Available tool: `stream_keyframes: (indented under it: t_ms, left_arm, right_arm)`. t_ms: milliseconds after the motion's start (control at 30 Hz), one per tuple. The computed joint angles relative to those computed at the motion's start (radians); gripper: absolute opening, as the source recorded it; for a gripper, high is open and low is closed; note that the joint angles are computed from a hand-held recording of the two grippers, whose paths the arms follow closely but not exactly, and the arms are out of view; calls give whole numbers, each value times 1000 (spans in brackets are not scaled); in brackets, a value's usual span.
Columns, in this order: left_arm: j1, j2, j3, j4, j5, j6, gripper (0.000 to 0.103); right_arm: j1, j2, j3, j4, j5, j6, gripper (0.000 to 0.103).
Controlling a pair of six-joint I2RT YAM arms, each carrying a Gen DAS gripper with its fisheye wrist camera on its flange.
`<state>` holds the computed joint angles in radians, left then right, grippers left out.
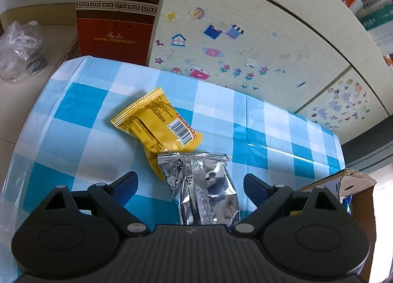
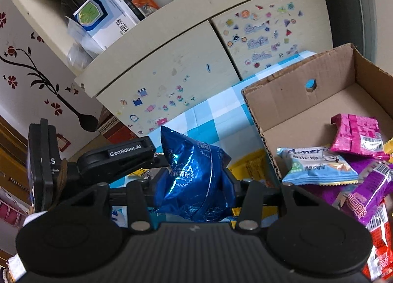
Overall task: Organize snacks
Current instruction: 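Close the right tool on the blue bag while the left tool closes on the silver foil bag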
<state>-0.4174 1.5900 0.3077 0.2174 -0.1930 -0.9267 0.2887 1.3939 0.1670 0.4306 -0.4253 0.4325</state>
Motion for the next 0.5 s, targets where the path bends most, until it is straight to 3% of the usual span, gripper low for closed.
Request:
stream_keyframes:
  t_ms: [333, 500]
  left_arm:
    - [-42, 134, 46, 50, -12, -25, 95]
    - [-114, 182, 99, -4, -93, -58, 97]
  right_arm:
    - [-22, 1, -9, -2, 6, 44, 47]
    - [-7, -7, -8, -6, 20, 52, 47]
